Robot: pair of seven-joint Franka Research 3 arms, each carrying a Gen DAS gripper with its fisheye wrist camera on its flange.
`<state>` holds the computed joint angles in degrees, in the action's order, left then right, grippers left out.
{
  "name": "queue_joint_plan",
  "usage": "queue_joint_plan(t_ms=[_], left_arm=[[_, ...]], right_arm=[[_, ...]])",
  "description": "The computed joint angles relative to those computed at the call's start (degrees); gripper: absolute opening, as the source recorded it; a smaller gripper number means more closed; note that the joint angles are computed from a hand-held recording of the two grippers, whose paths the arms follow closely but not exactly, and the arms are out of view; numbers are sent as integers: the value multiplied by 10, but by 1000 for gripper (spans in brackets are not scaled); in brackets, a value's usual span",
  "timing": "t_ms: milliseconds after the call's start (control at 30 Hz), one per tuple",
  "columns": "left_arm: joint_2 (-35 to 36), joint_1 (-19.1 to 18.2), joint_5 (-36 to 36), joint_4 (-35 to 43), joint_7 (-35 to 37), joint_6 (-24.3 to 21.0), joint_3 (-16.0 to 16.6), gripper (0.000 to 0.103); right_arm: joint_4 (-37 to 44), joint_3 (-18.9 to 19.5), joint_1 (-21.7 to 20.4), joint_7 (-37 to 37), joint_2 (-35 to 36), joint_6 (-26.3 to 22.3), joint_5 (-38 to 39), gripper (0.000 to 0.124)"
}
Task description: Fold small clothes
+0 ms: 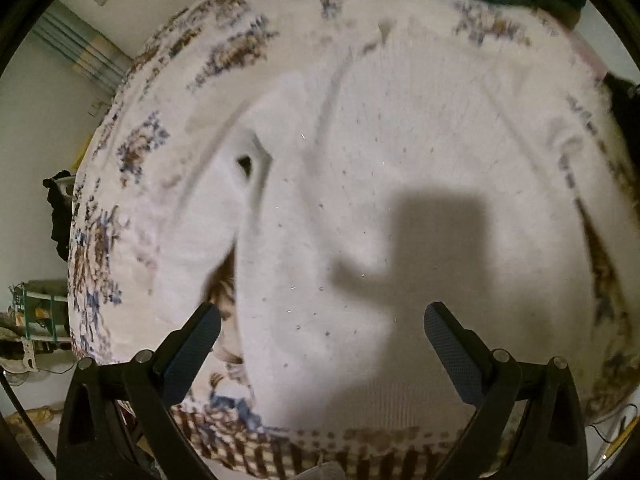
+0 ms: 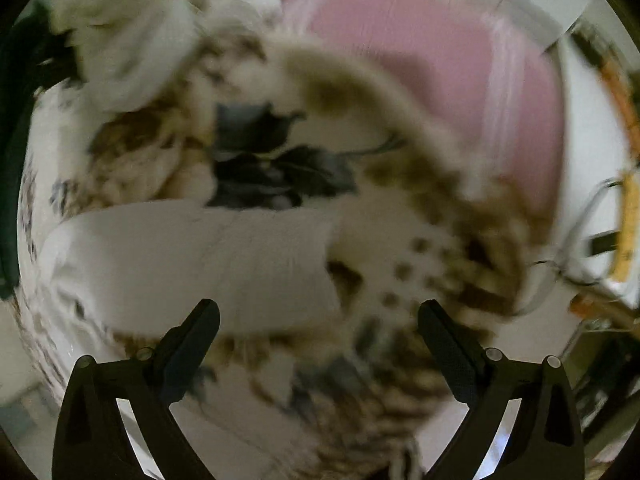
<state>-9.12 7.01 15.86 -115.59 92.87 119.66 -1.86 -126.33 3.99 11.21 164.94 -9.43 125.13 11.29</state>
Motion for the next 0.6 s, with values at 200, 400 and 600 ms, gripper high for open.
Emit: queue_joint_plan(t_ms=[200,400,600], left_arm=[[39,-3,0,1,-23,35,-5,103],[54,-4,-58,4,1,60,-2,103],[53,-1,-97,-13,25,84,1,103]], right_arm=[[-18,-7,7,-111,23,101,19,9],[-1,-8,-43,-80,-30,53,-126,9],[88,-15,-62,-111,15,-2,-173,9]])
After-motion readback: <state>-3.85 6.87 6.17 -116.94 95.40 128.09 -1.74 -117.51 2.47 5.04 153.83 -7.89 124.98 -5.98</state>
